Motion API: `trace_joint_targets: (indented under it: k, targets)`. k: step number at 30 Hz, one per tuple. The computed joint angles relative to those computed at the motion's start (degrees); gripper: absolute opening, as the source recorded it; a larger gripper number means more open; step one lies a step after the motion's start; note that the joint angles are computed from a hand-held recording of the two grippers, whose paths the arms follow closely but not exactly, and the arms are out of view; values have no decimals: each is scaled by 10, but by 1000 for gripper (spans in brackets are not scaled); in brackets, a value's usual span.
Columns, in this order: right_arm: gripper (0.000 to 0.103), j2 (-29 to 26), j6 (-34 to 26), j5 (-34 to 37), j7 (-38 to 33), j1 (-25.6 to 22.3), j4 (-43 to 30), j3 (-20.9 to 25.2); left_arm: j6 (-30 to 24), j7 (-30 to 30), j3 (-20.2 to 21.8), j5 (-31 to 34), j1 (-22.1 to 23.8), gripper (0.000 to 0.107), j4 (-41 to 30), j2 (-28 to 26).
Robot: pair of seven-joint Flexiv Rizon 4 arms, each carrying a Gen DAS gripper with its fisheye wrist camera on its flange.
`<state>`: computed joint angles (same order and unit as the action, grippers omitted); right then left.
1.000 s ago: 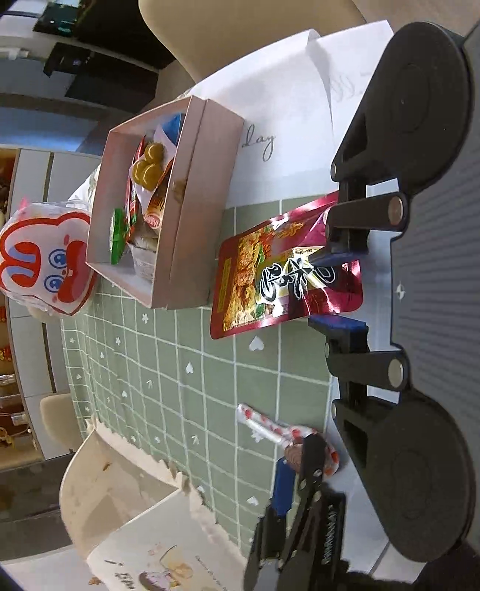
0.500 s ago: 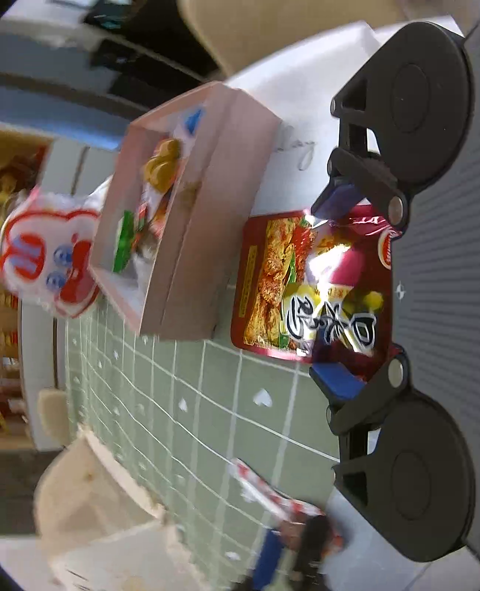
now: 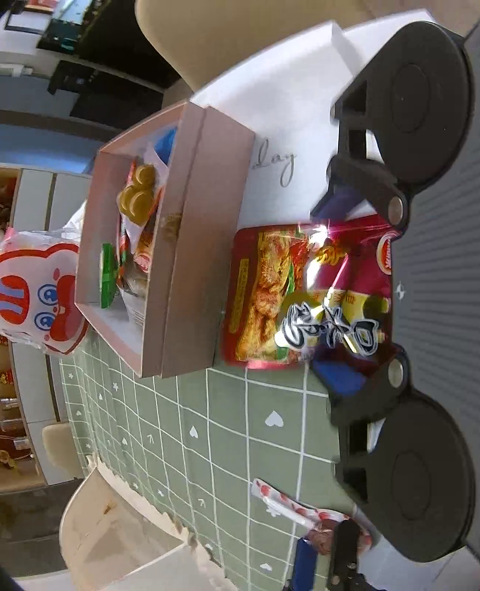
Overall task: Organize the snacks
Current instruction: 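Lower the lollipop into the box with the left gripper while the right carries the pouch over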
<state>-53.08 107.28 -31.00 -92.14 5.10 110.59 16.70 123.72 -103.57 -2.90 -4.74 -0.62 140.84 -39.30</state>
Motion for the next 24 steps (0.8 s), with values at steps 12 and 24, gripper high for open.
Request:
trace_joint_targets:
  k: [12,24]
  targets:
    - [60,76,-57,1,-21,-105,73,99,-9,-10,-34,40,40,50,1,8]
    - [61,153,54,-5,11,-107,96,58,-38,45,-85,151,104,51,-154,95]
